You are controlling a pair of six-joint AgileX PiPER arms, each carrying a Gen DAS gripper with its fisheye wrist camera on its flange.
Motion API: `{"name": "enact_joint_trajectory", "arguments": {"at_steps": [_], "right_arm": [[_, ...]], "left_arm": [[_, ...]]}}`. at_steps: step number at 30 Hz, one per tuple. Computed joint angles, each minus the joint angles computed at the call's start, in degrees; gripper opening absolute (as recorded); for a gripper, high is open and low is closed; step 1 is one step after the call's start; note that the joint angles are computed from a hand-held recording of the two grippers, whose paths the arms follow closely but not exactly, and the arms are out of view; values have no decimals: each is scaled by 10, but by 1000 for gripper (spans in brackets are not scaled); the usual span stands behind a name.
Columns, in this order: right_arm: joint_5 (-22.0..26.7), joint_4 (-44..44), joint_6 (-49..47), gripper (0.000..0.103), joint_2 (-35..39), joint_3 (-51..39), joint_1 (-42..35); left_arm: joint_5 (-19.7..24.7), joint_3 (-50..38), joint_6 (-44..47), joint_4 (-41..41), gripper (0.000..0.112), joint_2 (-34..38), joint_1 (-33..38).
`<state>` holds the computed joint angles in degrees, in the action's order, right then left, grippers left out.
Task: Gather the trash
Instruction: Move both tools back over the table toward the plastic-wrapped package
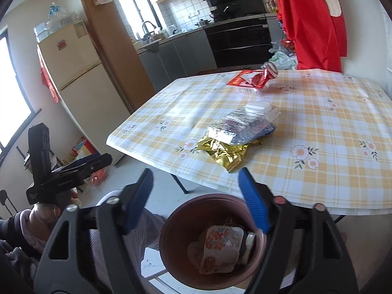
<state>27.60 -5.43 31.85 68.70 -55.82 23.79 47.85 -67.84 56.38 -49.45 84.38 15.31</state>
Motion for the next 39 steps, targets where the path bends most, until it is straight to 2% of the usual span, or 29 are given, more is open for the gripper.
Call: {"name": "enact_joint_trajectory", "arguments": {"at_steps": [3, 7, 12, 17, 21, 26, 32, 39], "right_arm": [[9, -50, 53, 91, 1, 3, 3], [21, -84, 89, 93, 5, 6, 1], [23, -91, 89, 94, 9, 10, -18], [26, -62, 40, 94, 25, -3, -56], [28, -9, -44, 94, 56, -35, -99], [38, 49, -159, 92, 138, -122, -147], [68, 115, -265, 84, 308, -294, -183], [154, 93, -269, 80, 504, -537, -188]], "left_arm": [[-7, 3, -1, 4, 92, 0, -2], [-13, 6, 0, 5, 92, 5, -2], [-21, 3, -2, 10, 92, 14, -9], [-35, -9, -9, 15, 92, 31, -22], [-45, -30, -21, 21, 92, 54, -34], [-58, -71, -38, 29, 91, 94, -54], [-66, -127, -69, 40, 89, 147, -74], [-72, -180, -94, 61, 88, 195, -91]]}}
